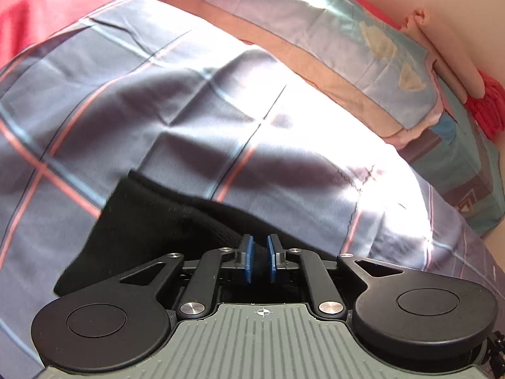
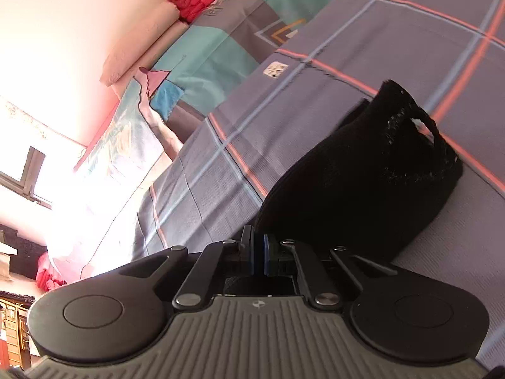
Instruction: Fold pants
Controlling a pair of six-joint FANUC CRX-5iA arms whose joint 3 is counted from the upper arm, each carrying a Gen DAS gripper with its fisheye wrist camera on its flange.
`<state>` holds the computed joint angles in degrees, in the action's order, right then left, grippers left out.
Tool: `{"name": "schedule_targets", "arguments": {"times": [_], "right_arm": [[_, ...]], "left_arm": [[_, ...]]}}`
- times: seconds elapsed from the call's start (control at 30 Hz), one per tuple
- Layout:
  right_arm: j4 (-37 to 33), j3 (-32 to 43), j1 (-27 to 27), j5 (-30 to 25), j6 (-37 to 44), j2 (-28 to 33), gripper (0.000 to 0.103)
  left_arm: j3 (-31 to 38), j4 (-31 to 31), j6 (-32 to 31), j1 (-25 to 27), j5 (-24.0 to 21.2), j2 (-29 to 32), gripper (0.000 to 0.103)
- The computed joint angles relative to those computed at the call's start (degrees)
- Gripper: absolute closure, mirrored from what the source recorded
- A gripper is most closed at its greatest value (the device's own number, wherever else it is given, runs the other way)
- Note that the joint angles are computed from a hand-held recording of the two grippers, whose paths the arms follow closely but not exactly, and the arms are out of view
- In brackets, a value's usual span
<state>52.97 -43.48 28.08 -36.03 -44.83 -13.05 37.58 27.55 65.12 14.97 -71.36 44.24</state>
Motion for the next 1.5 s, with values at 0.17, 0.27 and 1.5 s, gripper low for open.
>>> {"name": "schedule_targets", "arguments": {"times": [0.17, 0.27, 1.5], "right_arm": [[11.1, -3.9, 3.9, -14.2, -10.1, -3.8, 0.043], [3.4, -1.1, 11.0, -32.1, -6.9, -3.1, 0.037], [-27.9, 30.4, 8.2, -0.5, 89.3, 24.9, 0.093]], "left_arm": [[-2.6, 1.4, -2.2, 1.2, 3.7, -2.7, 0.0], [-7.6, 1.0, -3.6, 2.2, 7.4, -6.0, 0.0], [-30.0, -8.5, -10.7, 0.7, 13.5, -19.5, 0.0]]}}
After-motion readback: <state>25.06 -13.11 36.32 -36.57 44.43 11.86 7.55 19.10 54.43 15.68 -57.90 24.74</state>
